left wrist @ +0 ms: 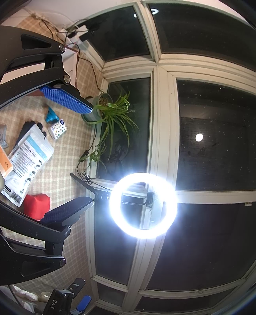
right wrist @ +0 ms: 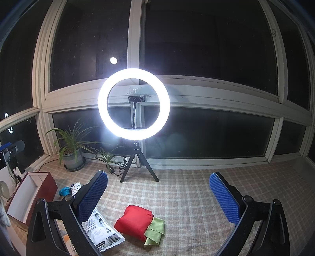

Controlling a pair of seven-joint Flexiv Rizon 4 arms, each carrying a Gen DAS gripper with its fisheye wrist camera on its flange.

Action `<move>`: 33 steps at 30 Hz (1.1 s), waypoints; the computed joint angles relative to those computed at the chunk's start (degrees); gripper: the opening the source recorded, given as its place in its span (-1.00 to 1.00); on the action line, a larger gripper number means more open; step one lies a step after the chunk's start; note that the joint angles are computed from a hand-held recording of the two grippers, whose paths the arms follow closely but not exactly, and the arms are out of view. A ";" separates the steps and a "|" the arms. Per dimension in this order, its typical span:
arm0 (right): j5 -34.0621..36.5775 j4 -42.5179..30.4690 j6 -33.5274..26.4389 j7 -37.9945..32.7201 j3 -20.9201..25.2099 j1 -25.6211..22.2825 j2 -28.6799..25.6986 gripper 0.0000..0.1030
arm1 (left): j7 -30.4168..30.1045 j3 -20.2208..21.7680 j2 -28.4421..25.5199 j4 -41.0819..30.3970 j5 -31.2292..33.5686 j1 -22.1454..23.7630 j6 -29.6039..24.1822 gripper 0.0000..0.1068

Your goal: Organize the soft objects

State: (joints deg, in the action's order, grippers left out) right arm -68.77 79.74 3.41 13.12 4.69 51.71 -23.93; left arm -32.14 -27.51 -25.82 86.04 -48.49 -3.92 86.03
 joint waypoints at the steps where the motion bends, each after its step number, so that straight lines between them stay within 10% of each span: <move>1: 0.03 -0.03 0.03 -0.01 0.03 0.00 0.01 0.99 | 0.05 -0.08 0.00 0.01 -0.02 0.08 -0.04 0.62; 33: 2.62 1.26 6.53 -1.23 0.60 -1.89 -0.10 0.99 | -5.85 6.42 0.28 1.87 2.97 -1.32 -6.40 0.62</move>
